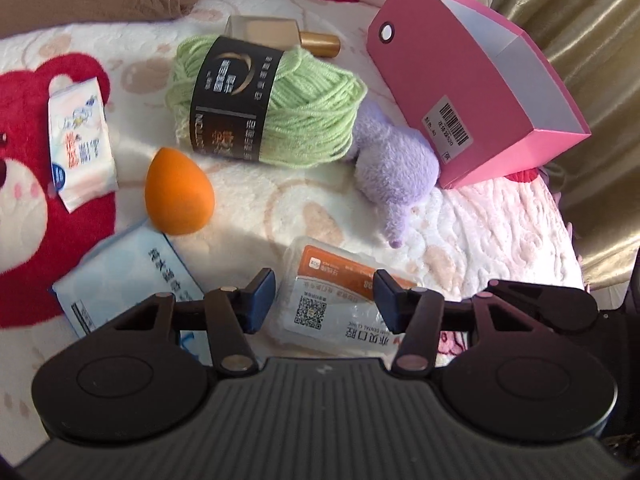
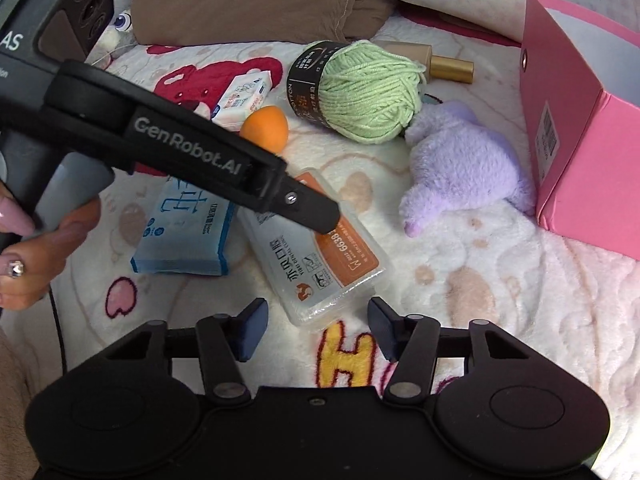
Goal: Organize objects
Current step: 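Lower the left gripper onto the clear orange-labelled case and close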
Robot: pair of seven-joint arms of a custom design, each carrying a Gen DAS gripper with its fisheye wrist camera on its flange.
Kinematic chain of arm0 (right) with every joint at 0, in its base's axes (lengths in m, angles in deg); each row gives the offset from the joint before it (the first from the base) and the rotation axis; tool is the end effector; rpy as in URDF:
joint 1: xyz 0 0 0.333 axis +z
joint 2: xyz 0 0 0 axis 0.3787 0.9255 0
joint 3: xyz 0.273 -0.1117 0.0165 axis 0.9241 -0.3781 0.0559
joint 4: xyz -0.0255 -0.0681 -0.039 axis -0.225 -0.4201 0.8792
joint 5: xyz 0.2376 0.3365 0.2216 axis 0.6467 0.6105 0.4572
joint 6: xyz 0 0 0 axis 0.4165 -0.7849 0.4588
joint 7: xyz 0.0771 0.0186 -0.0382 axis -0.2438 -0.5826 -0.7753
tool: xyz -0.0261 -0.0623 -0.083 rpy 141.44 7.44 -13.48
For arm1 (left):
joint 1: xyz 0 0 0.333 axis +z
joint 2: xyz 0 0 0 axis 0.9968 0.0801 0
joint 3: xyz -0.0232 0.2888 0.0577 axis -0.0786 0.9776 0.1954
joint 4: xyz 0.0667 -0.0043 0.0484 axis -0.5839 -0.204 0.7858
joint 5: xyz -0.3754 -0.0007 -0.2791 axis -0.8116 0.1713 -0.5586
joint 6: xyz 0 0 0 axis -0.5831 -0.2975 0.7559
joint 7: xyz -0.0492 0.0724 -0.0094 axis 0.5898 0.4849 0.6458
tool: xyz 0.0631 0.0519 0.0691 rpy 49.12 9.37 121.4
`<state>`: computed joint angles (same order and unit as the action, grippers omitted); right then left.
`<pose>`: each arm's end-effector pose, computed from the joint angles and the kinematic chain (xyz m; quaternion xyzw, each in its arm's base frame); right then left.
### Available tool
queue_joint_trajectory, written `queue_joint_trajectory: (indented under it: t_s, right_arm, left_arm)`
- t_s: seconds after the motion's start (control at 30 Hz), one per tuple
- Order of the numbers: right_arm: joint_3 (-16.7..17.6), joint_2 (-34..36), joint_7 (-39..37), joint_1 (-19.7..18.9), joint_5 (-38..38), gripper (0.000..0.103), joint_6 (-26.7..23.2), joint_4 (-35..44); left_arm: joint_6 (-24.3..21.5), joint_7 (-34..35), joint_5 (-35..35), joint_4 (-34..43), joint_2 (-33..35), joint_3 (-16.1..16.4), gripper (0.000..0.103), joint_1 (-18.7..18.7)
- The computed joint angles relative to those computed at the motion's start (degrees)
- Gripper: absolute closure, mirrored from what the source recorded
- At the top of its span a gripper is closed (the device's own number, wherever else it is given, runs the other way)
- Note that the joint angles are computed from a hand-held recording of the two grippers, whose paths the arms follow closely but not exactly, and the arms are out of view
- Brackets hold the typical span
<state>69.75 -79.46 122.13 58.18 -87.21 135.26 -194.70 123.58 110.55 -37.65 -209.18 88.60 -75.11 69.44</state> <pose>0.4255 0.4584 0.2918 -0.7504 0.5940 -0.1104 0.2679 0.5200 -0.3554 0.2781 0.5874 -0.7481 0.3046 0.0502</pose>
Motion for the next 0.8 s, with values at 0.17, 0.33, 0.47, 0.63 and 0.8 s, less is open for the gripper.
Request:
queue_joint_trajectory:
  t_s: [0.17,0.33,0.47,0.63,0.8]
  right_arm:
    - [0.51,-3.66,1.22,-0.72,-1.56,0.049,-3.07,-2.42]
    - [2.33,-4.32,-1.59,-1.93,0.22,0.032,-5.09,-3.46]
    - [2.65,-2.52,-1.23,-0.86,-5.65,0.021,-9.07,-0.74]
    - [2.54,-1.33,-1.77,0.37,-9.34,0.013,-12.80,1.73]
    - [2.50,-1.13,-4.68,0.80,-11.50,0.011,-14.16,2.83]
  left_arm:
    - [-7.55,4.33,-13.29,-0.51,-1.72,-0.82,0.051,1.33]
    - [-9.17,2.33,-19.11,-0.28,-1.45,0.39,0.051,-0.59]
    - [-5.05,-3.14,-15.15,-0.65,-0.75,0.86,0.051,-2.52]
    - [-1.29,-5.47,-13.54,-1.56,-0.73,0.21,0.049,-2.61]
    - [0.73,-3.41,-15.54,-1.70,-0.81,-0.96,0.060,-1.75]
